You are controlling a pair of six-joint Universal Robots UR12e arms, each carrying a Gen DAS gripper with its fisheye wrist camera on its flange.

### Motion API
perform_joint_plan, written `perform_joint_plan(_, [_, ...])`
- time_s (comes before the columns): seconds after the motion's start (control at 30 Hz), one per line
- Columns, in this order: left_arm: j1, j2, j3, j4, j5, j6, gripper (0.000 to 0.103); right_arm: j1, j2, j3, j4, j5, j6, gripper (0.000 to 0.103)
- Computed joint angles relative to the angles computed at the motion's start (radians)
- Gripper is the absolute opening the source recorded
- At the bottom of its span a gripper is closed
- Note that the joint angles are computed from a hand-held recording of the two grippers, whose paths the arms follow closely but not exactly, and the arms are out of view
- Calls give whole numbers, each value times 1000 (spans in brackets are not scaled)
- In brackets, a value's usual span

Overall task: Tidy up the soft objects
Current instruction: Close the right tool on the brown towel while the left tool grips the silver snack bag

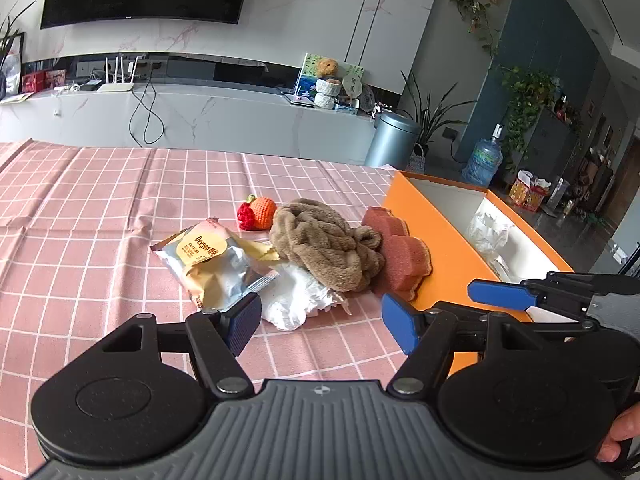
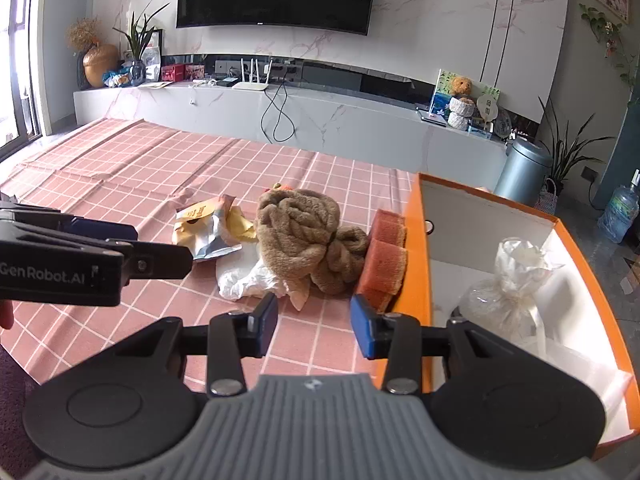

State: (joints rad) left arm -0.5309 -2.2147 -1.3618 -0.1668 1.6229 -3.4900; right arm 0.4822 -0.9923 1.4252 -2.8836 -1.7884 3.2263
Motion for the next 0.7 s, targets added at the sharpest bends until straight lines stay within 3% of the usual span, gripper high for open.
perform_joint_plan(0.37, [31,-5,-24,4,-24,-62,81,7,73,-97,71,5,-36,40])
perform_joint_plan(0.6, [47,-24,3,-41,-15,-82,81,-2,126,-184,118,23,-37,41])
perform_joint_plan(0.7, [56,-37,23,-54,-8,-119,84,-5,155,-233,131,19,-28,50])
